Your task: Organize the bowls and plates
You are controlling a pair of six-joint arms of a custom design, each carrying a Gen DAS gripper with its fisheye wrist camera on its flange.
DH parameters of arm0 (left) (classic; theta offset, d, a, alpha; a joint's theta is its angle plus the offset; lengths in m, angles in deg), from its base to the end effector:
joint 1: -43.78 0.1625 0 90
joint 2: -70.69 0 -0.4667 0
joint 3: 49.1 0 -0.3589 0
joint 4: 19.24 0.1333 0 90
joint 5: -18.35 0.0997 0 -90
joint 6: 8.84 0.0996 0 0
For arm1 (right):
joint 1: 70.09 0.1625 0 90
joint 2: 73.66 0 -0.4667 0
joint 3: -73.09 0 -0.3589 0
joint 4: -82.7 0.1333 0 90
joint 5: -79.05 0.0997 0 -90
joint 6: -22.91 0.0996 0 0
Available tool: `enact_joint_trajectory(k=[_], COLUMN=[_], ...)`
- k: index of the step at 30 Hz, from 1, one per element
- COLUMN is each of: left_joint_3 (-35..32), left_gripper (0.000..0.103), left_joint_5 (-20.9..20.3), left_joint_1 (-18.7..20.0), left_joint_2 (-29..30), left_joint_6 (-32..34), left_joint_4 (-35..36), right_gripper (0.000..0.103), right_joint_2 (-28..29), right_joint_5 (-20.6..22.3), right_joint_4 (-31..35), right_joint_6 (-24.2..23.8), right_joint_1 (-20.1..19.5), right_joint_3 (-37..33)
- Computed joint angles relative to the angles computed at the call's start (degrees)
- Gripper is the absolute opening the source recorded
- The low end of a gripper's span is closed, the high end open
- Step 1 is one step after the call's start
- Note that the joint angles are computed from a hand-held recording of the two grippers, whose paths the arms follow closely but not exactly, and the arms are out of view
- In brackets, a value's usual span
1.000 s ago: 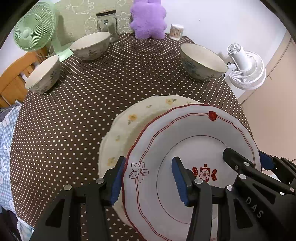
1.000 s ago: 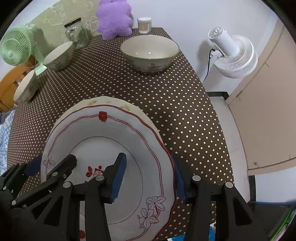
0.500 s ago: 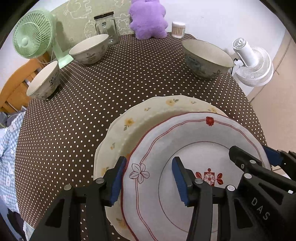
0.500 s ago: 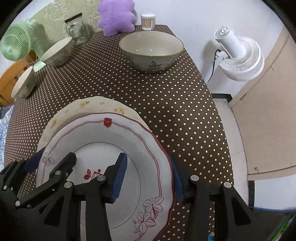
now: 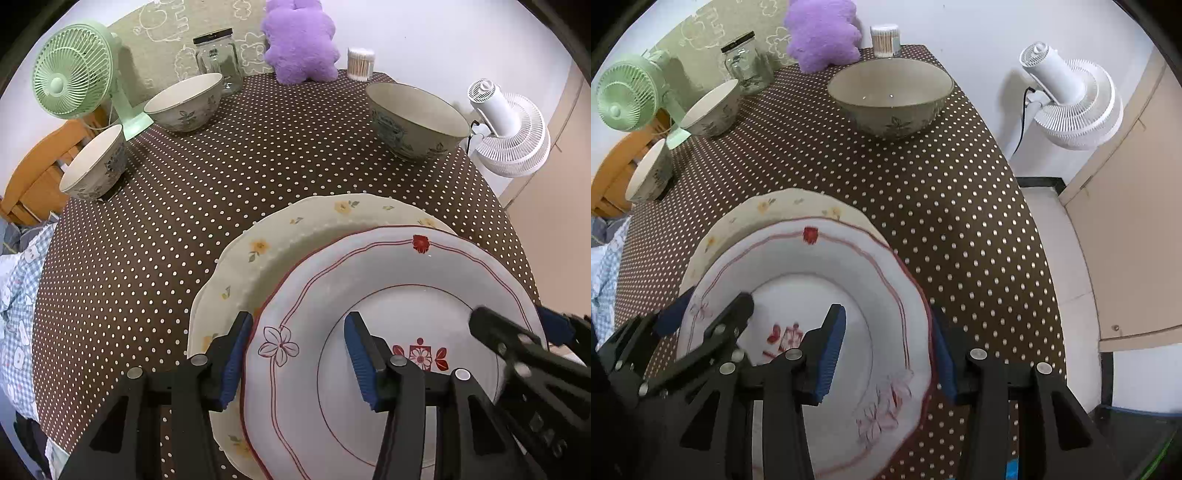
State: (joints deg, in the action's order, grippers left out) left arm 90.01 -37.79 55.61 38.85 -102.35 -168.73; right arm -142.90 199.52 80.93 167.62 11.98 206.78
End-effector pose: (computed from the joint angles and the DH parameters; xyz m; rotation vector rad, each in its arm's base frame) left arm -0.2507 -0.2454 -0.0634 0.0003 2.2269 -0.5991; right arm 0.0446 -0.2799 0.1531 0.4240 -2.4313 0.3094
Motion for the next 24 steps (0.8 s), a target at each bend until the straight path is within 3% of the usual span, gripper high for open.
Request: enact_joint_trajectory(k=[3,5,13,18,24], left_joint_3=[-0.2,-0.4,-0.9,-1.9,-2.1], left_gripper=[0.052,0.052,0.054,0.060,0.061], left_joint_5=[0.0,-0.1,-2.0,-1.8,-1.7], left_joint_1=[0.1,0.1,1.3,-0.4,-0.6], left_joint_2=[0.0,-0.1,-1.3,-1.5,-2.2], left_joint_6=[-0.3,-0.4,0.6,0.2,-2.0], left_joint_4=[0.4,1.1,2.0,4.7,6.9], right_gripper=[0.030,0.029,0.029,0.027,0.028], right_joint_2=[-1.4,-2.3,-1.4,-0.8,1.2], right_joint_5=[0.2,-1.5,-1.6,-2.6,-3.5], right_joint_4=[0.0,1.1,-0.4,-2.9,-1.0], right_joint_6=[-1.4,-1.9,-4.3,-7.7,-6.1], right_joint_1=[-0.6,-1.9,-1.5,0.8,-0.5], right_joint_3=[0.7,0.4,0.0,0.0,-1.3])
